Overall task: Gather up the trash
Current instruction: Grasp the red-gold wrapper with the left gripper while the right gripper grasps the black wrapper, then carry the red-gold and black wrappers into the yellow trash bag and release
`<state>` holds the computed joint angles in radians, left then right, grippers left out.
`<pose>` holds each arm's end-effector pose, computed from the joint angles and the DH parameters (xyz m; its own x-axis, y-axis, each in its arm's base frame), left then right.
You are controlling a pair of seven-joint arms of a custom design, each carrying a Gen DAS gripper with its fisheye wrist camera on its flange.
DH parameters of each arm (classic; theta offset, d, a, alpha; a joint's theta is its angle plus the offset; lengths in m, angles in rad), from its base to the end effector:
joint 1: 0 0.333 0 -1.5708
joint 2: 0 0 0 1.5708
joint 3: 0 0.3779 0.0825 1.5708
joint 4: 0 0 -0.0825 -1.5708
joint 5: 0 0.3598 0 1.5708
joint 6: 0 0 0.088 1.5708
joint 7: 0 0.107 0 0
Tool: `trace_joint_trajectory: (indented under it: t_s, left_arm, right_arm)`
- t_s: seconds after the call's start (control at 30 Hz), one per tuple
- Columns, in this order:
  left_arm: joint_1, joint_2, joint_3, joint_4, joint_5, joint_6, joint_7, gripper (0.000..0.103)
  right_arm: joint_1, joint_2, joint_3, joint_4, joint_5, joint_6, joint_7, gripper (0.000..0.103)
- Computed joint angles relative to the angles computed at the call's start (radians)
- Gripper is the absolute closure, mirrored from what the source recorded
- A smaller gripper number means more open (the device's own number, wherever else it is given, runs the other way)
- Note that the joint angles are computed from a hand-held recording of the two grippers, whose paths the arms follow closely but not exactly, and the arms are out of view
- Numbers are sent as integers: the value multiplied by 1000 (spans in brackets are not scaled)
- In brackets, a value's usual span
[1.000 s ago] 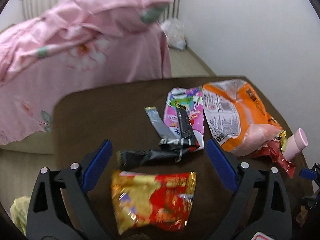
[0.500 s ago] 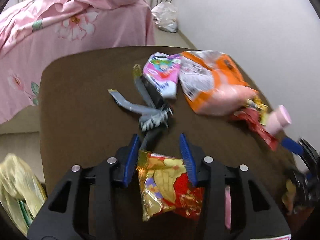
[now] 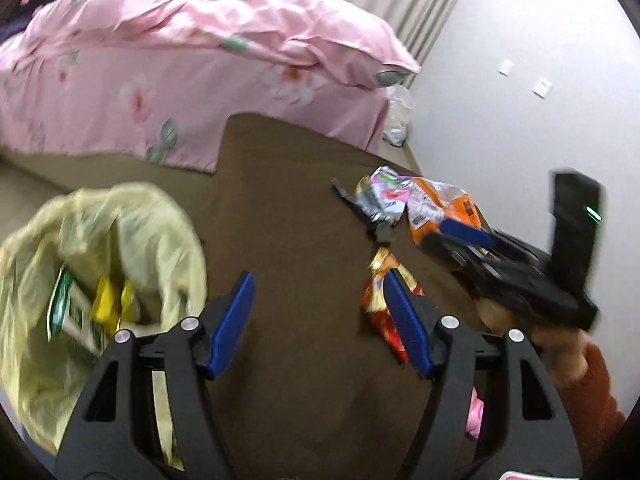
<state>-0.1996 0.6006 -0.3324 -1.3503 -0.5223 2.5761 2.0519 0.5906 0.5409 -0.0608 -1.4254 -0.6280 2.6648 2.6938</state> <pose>0.7083 -0.3171 0.5192 -0.5939 -0.7207 0.3577 -0.7102 0.2606 -0.6540 0.6433 0.4110 0.5215 -0.0338 -0.9833 -0.1786 -0.6819 0.1533 -0.7152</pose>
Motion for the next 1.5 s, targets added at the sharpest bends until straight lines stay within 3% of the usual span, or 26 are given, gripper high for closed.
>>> trace_joint_trajectory:
  t_s: [0.1,0.17,0.2,0.33,0.43,0.53,0.63,0.8,0.87,0.97,1.07,1.3,1.5]
  left_arm:
    - [31,-17,-20,-36,-38,-22,25,40]
    - [35,-29,-19,-55,-46,-36,36,40]
    - [37,-28,-20,-55,-49,-49,43,40]
    - [37,-17,-27,-42,-70,-70,75,40]
    - [20,2,-25,-9,-63,-96,83,40]
    - [-5,29,-18,39,-41,-120,79,40]
    - [-47,61,5,98,12,-135,50,46]
    - [-95,139,26,238,88,-246,-43,56]
    - [-106,139,28,235,110,-255,-50,67]
    - [-109,112,27,179,125,-221,-35,84]
    - [-83,74,4,106,92,-163,1,88]
    - [0,-32,-34,-41,-43,-52,72,90]
    - [76,-130,-52,-144,-187,61,170,90]
  right_arm:
    - [-47,86,45,125,103,-67,-82,52]
    - [-77,121,79,167,186,-89,-136,62]
    - [-81,117,82,149,209,-60,-136,72]
    - [-11,57,4,73,148,-45,-69,82]
    - [47,-31,-50,-48,44,-4,55,85]
    - [133,-129,-115,-166,-141,-29,245,85]
    - [168,-198,-124,-258,-263,-42,399,85]
    - [197,-292,-95,-389,-408,-107,619,85]
    - [195,-322,-76,-438,-457,-106,706,85]
    - [183,-346,-40,-476,-503,-124,783,85]
    - [163,-354,-1,-487,-525,-141,815,85]
    - [119,-358,97,-444,-559,-232,791,85]
    - [99,-319,169,-315,-571,-317,671,85]
